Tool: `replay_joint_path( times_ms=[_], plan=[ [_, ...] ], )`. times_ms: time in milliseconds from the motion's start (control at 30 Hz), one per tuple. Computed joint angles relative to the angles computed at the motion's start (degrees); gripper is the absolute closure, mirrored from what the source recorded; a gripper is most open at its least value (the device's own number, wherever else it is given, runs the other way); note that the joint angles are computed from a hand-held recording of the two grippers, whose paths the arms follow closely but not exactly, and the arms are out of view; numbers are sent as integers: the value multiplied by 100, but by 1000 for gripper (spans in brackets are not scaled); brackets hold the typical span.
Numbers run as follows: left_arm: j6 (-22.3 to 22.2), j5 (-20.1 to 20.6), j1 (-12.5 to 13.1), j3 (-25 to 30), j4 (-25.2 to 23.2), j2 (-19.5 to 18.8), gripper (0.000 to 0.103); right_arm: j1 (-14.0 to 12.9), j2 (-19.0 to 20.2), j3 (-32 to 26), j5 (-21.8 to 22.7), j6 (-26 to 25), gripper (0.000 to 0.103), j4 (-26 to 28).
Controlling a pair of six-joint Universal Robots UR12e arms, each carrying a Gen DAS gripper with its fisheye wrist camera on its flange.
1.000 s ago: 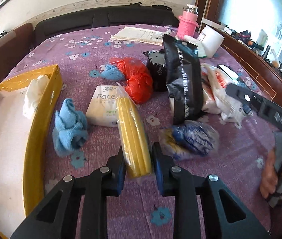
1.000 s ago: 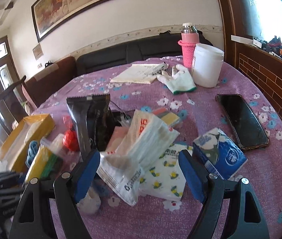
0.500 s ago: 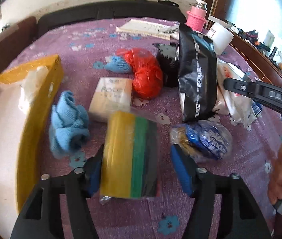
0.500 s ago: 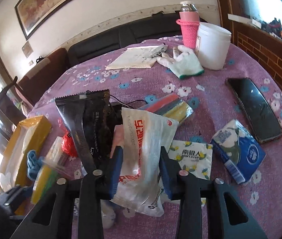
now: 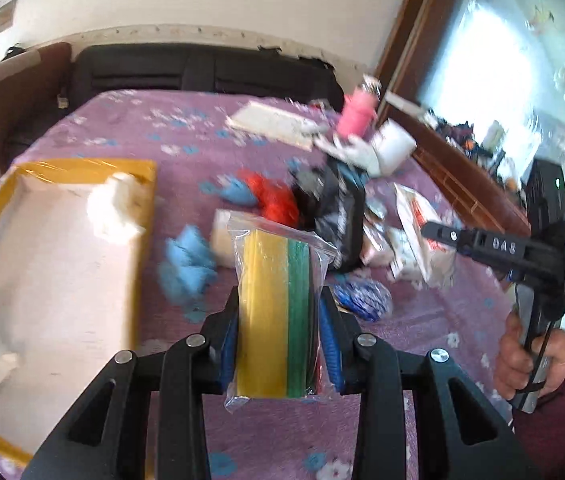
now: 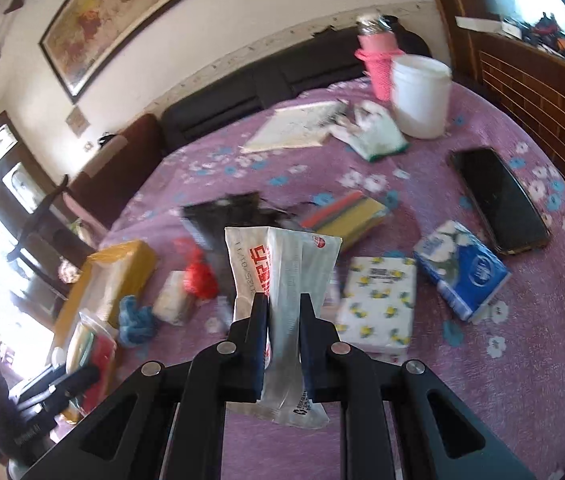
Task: Organize soft objects
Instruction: 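Carry the sponge pack and wipes pack into the tray and release both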
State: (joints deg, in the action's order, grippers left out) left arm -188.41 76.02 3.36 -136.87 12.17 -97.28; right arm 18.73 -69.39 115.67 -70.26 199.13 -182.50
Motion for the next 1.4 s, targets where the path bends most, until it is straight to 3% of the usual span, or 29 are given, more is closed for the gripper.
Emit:
replay_joint_path(
  times_ms=[233,367,533,700,800,1000,1067,1233,1300,1400],
  plan=[
    [-141,237,769,-107,-352,392,69,318,57,-375,555,-230,88,193],
    [-235,211,1149,42,-716,297,69,607,265,-795,759,-381,88,499],
    [-569,-163,1640,341,-1141,-51,69,975,655,-1469,925,-525,87,1032],
    [-756,-172,1799,607,-1220,-405,68,1255,1164,-2278,1178,-515,87,1641],
    [-901,-228,1924,684,-1084,-558,68,1429,1475,-2775,1048,-587,87,1976],
    [-1065,-446,2156,586,-934,-535,51,1677,2008,-3521,614,-576,83,2400],
    [-1070,-399,2191,504,-829,-469,47,1683,2079,-3591,548,-503,76,2430],
    [-1110,-324,2237,226,-580,-165,40,1630,1925,-3393,429,-552,62,2187],
    [-1038,-216,2159,102,-399,-17,37,1561,1733,-3126,377,-608,57,1906],
    [-873,23,1960,-41,-185,181,28,1431,1410,-2650,231,-659,42,1486]
  ],
)
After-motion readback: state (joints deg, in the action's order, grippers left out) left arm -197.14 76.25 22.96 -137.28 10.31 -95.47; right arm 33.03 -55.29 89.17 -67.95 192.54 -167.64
